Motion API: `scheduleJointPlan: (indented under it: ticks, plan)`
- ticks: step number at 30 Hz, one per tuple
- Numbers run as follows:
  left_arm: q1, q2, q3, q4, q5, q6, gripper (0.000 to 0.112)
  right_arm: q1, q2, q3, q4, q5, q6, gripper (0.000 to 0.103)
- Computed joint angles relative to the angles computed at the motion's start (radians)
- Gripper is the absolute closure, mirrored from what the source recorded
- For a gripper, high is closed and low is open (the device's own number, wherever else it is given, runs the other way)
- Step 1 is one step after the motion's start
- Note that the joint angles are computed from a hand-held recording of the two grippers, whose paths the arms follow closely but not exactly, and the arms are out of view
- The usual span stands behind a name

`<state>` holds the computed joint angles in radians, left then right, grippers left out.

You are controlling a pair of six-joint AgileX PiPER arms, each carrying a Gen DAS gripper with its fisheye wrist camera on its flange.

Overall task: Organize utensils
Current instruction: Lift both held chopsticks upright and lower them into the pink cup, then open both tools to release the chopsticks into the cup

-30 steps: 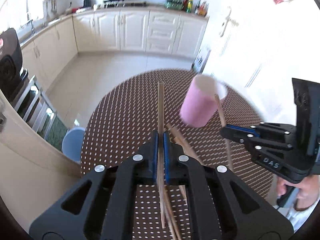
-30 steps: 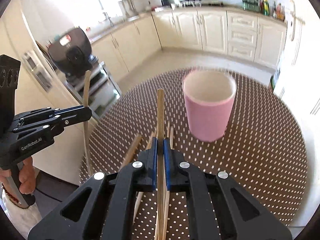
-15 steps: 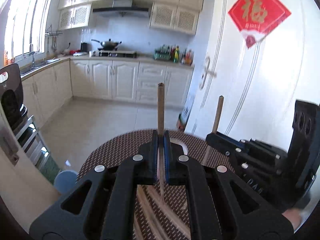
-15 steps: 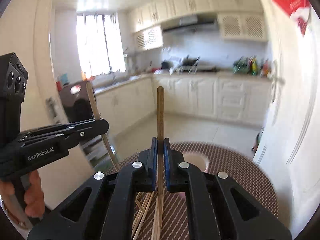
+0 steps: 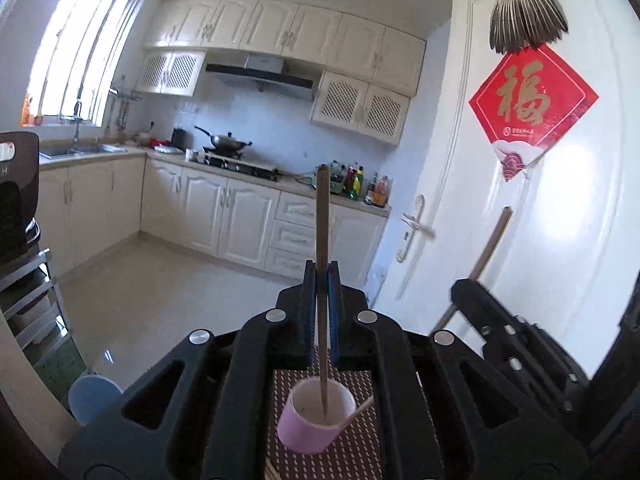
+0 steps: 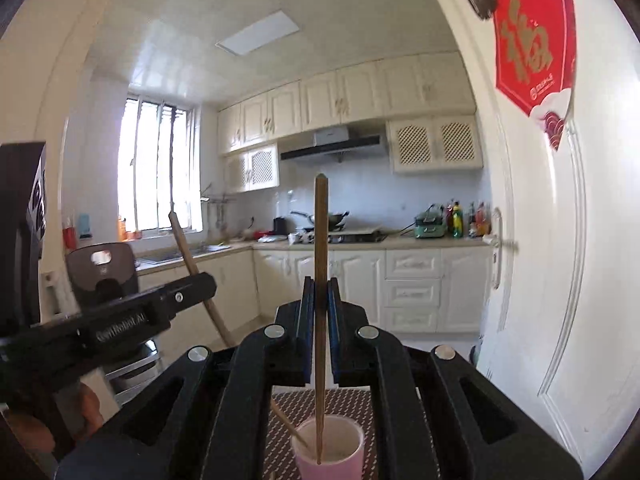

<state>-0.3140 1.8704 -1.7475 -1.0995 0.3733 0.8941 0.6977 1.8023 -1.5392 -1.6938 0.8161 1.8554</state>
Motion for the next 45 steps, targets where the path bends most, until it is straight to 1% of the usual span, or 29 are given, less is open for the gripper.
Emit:
scheduleJointPlan:
  ticks: [2,3,5,7,10,12,15,17,18,22,26,29,30,32,34,35,39,40,41,43,45]
  plan:
    - [-0.005,0.026,-0.024,0.017,-0.004,-0.013,0.106,-0.013,0.012,0.005,-0.027,-0.002,0.027,0.098]
    - [-0.010,0.045,-0.041,0.045,0.005,-0.027,0.106,-0.024,0.022,-0.002,-0.016,-0.014,0.018,0.098]
    - [-0.023,0.062,-0.040,0.066,-0.013,-0.025,0.106,-0.039,0.035,-0.004,-0.021,-0.028,0.029,0.098]
    - [-0.032,0.083,-0.055,0.126,-0.003,-0.060,0.106,-0.048,0.039,0.001,0.013,-0.049,0.017,0.098]
    - [-0.038,0.116,-0.082,0.213,0.026,-0.127,0.106,-0.057,0.045,-0.003,0.069,-0.076,-0.019,0.098]
    - [-0.038,0.138,-0.115,0.273,0.062,-0.184,0.106,-0.058,0.047,-0.005,0.108,-0.085,-0.044,0.098]
    - [-0.038,0.155,-0.131,0.338,0.087,-0.248,0.106,-0.064,0.039,0.006,0.151,-0.098,-0.062,0.098]
    - [-0.039,0.158,-0.131,0.364,0.091,-0.275,0.105,-0.065,0.033,0.013,0.179,-0.104,-0.073,0.098]
    - [-0.041,0.158,-0.134,0.399,0.094,-0.310,0.105,-0.066,0.030,0.018,0.190,-0.106,-0.076,0.098]
    - [-0.047,0.165,-0.163,0.474,0.131,-0.385,0.105,-0.067,0.027,0.008,0.262,-0.110,-0.125,0.098]
    - [-0.043,0.156,-0.166,0.507,0.163,-0.419,0.105,-0.069,0.021,-0.006,0.337,-0.118,-0.174,0.098]
    - [-0.046,0.161,-0.193,0.563,0.198,-0.476,0.105,-0.072,0.014,-0.011,0.388,-0.123,-0.209,0.097]
    - [-0.045,0.162,-0.198,0.575,0.212,-0.491,0.103,-0.074,0.011,-0.012,0.402,-0.127,-0.213,0.097]
    - [-0.041,0.157,-0.193,0.578,0.228,-0.493,0.091,-0.076,0.010,-0.025,0.447,-0.128,-0.244,0.096]
    - [-0.040,0.129,-0.144,0.573,0.196,-0.481,0.066,-0.076,0.003,-0.020,0.463,-0.131,-0.246,0.096]
    - [-0.038,0.116,-0.122,0.562,0.181,-0.471,0.065,-0.076,0.000,-0.017,0.466,-0.132,-0.246,0.095]
    - [-0.029,0.092,-0.095,0.560,0.186,-0.466,0.063,-0.065,-0.018,-0.007,0.488,-0.120,-0.255,0.095]
    - [-0.029,0.087,-0.090,0.567,0.184,-0.469,0.060,-0.062,-0.023,-0.004,0.494,-0.116,-0.259,0.092]
    - [-0.027,0.073,-0.070,0.565,0.177,-0.463,0.059,-0.056,-0.025,-0.007,0.497,-0.109,-0.261,0.087]
    - [-0.021,0.057,-0.049,0.550,0.180,-0.442,0.057,-0.045,-0.035,0.000,0.491,-0.096,-0.256,0.081]
    - [-0.013,0.030,-0.007,0.540,0.166,-0.418,0.053,-0.037,-0.047,0.013,0.484,-0.089,-0.250,0.076]
